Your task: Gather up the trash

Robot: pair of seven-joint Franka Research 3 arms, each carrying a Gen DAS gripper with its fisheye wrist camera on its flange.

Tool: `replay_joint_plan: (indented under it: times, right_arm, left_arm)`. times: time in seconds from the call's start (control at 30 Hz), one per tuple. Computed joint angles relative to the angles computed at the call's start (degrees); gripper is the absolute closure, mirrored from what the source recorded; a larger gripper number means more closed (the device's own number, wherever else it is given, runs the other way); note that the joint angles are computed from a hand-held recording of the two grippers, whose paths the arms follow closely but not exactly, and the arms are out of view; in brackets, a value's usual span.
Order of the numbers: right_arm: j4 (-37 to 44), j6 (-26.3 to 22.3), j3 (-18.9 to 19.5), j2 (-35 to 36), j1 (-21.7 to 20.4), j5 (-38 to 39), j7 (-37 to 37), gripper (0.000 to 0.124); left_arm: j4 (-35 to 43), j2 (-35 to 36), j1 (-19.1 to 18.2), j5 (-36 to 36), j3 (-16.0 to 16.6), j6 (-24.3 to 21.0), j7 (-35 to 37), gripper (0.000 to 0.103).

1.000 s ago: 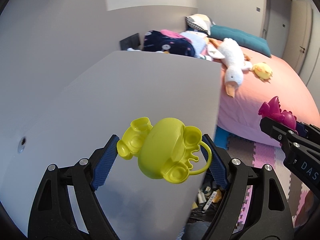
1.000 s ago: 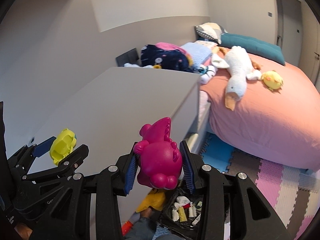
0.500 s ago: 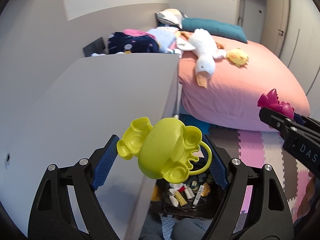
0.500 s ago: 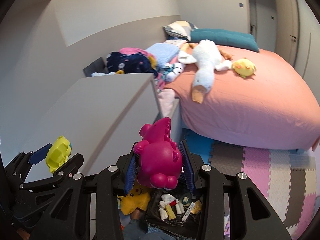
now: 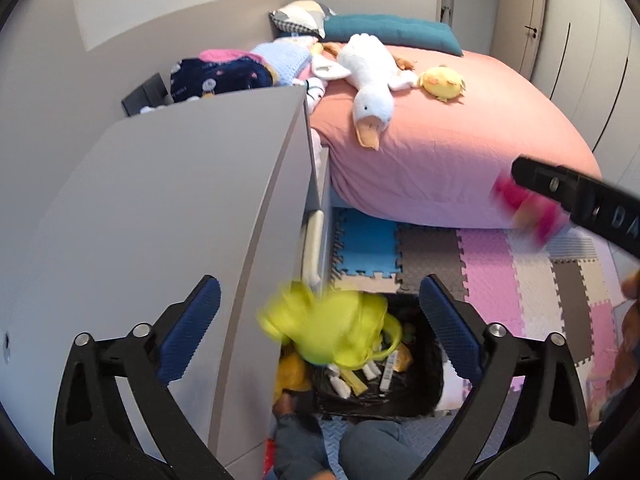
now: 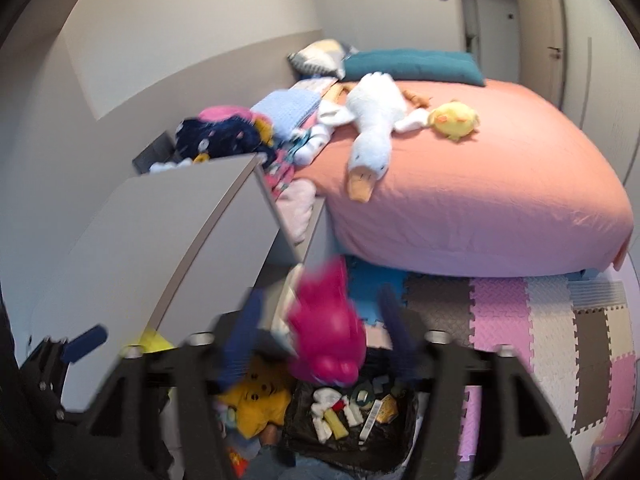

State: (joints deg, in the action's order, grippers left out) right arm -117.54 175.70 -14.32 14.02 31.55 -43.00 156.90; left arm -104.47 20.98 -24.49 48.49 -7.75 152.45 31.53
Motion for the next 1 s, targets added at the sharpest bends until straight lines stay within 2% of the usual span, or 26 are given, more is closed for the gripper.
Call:
replay_joint_plan:
  times: [0.07, 0.2, 0.4, 0.7, 1.0]
  right_arm:
    - [0.4, -0.8, -1.2, -0.1, 1.0, -2.1, 1.7, 0.054]
    - [0.1, -0.7, -0.5, -0.5, -0.1, -3.6, 3.3, 0.054]
    - [0.0, -0.6, 1.1, -0.5, -1.7, -2.6, 2.2, 0.054]
    - [0.1, -0.4, 1.0, -0.3, -1.4, -2.5, 1.6, 0.054]
    - [0.1, -0.5, 0.9, -0.3, -1.0, -2.4, 1.7, 0.054]
  left_arm:
    - [0.2, 0.2, 0.1, -0.5, -0.2, -0.2, 0.2, 0.007]
    - [0.1, 0.1, 0.2, -1.2, -0.1, 0.3, -0.1, 0.007]
    - [-0.2, -0.1, 0.0, -0.5, 0.1, 1.1, -0.5, 0.007]
    - [-1.1, -0.7, 0.0, 1.4, 0.7, 2.6, -3.1, 0.007]
    - [-1.4, -1.0, 0.6, 0.7, 0.2, 2.9, -2.1, 0.007]
